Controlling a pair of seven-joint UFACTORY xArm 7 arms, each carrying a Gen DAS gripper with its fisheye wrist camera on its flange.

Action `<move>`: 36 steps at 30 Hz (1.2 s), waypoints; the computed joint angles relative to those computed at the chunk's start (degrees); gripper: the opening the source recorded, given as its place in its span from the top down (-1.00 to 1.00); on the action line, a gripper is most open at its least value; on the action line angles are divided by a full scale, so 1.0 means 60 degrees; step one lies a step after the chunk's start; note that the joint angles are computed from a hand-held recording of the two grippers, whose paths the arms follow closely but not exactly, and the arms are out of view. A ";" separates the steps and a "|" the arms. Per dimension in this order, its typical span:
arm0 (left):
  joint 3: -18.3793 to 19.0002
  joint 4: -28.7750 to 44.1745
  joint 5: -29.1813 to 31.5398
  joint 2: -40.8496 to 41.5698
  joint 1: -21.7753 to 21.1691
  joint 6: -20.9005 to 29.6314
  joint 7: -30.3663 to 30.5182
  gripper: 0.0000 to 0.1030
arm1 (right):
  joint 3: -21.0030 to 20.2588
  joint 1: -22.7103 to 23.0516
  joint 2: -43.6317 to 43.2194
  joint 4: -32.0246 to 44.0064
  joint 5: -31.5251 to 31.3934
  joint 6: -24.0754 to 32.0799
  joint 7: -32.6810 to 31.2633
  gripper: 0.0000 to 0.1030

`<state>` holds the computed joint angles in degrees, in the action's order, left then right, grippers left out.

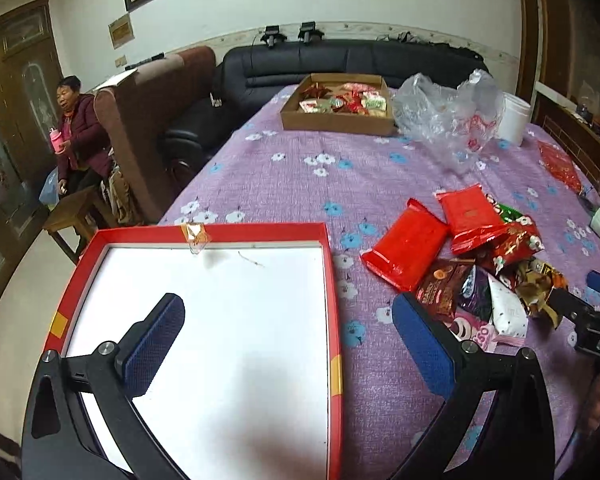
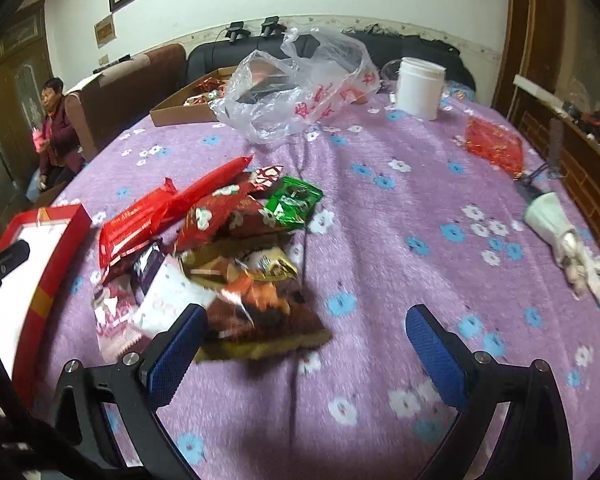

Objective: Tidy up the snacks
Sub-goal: 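Grasp the pink Lotso candy packet with the left tool while the right grasps the gold-brown bag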

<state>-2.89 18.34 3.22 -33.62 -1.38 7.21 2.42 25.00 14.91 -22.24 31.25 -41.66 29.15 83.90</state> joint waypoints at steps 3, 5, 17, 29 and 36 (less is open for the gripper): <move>-0.0011 0.0021 -0.0039 -0.0021 -0.0258 0.0327 0.0057 -1.00 | -0.0371 0.0008 0.0597 0.0168 0.0118 -0.0836 -0.0528 -0.79; -0.0260 0.0006 0.0017 -0.0068 -0.0354 0.0477 -0.0019 -1.00 | -0.0534 -0.0011 0.1015 0.0252 0.0184 -0.1340 -0.0790 -0.64; -0.1462 0.0711 0.0590 0.1018 -0.1001 0.1548 -0.1413 -1.00 | -0.0225 -0.1623 0.0199 -0.1262 -0.0742 -0.4429 0.0402 -0.22; -0.0442 0.1391 -0.0536 0.2338 -0.2073 0.1839 -0.1144 -0.88 | 0.0301 -0.2057 0.0019 -0.1468 0.0879 -0.4546 -0.0669 -0.29; -0.0043 0.1105 -0.1123 0.2002 -0.2663 0.1453 0.0034 0.00 | 0.0812 -0.2430 -0.0087 -0.1527 0.1635 -0.4591 -0.1230 -0.29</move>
